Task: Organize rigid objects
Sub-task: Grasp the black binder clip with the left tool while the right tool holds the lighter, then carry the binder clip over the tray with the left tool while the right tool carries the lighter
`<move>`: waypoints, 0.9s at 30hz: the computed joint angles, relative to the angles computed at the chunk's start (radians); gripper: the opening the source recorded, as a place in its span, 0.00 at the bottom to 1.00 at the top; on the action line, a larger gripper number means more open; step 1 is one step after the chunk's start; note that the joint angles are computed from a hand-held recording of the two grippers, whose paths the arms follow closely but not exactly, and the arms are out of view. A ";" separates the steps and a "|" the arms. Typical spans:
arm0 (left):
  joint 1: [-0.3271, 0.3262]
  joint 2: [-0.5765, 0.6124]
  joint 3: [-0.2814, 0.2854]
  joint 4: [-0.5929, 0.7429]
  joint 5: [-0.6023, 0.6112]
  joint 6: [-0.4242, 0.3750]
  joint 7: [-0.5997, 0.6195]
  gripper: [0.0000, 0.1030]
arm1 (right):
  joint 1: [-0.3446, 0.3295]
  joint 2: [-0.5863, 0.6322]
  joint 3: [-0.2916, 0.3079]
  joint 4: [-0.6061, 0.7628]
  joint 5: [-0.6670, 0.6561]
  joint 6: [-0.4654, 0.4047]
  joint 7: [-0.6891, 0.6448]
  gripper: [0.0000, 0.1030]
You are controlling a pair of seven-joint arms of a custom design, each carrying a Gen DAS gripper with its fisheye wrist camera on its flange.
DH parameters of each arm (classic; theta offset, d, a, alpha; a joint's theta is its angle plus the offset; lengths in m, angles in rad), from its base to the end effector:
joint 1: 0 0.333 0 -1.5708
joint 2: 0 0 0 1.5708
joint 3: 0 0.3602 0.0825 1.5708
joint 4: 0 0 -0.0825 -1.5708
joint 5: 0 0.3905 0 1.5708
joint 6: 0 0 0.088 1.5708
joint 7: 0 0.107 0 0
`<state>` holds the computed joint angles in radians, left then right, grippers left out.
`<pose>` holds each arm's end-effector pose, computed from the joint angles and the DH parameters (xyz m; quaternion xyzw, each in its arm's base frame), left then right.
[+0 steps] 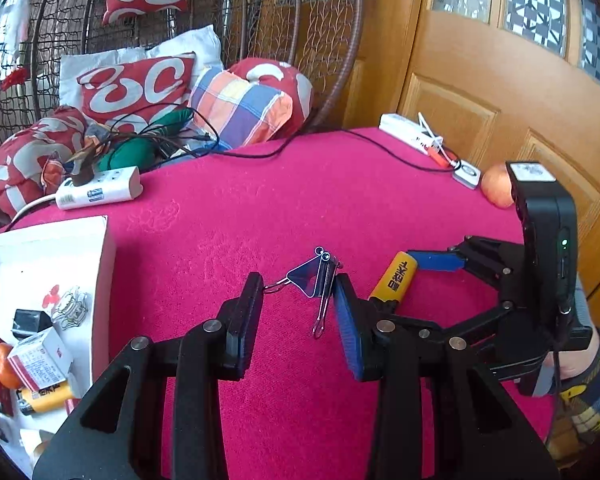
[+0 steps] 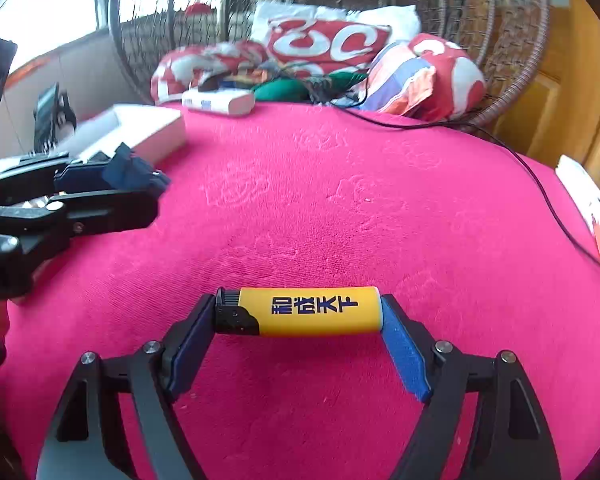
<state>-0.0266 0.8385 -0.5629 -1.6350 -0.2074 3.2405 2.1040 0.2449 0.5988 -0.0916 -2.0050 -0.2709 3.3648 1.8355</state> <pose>0.7049 -0.3119 0.2984 -0.4360 0.7857 -0.4160 0.1399 0.6622 0.1397 0.2720 -0.7236 0.5839 -0.2346 0.2836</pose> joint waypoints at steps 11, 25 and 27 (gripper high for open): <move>0.236 -0.037 -0.228 -0.198 0.135 0.143 -0.078 0.35 | 0.158 -0.114 -0.100 -0.192 0.253 0.245 -0.053 0.78; 0.392 -0.069 -0.291 -0.327 0.326 0.260 -0.277 0.35 | 0.223 -0.139 -0.062 -0.180 0.434 0.283 -0.203 0.78; 0.403 -0.070 -0.289 -0.333 0.351 0.270 -0.304 0.35 | 0.233 -0.141 -0.063 -0.178 0.451 0.284 -0.215 0.78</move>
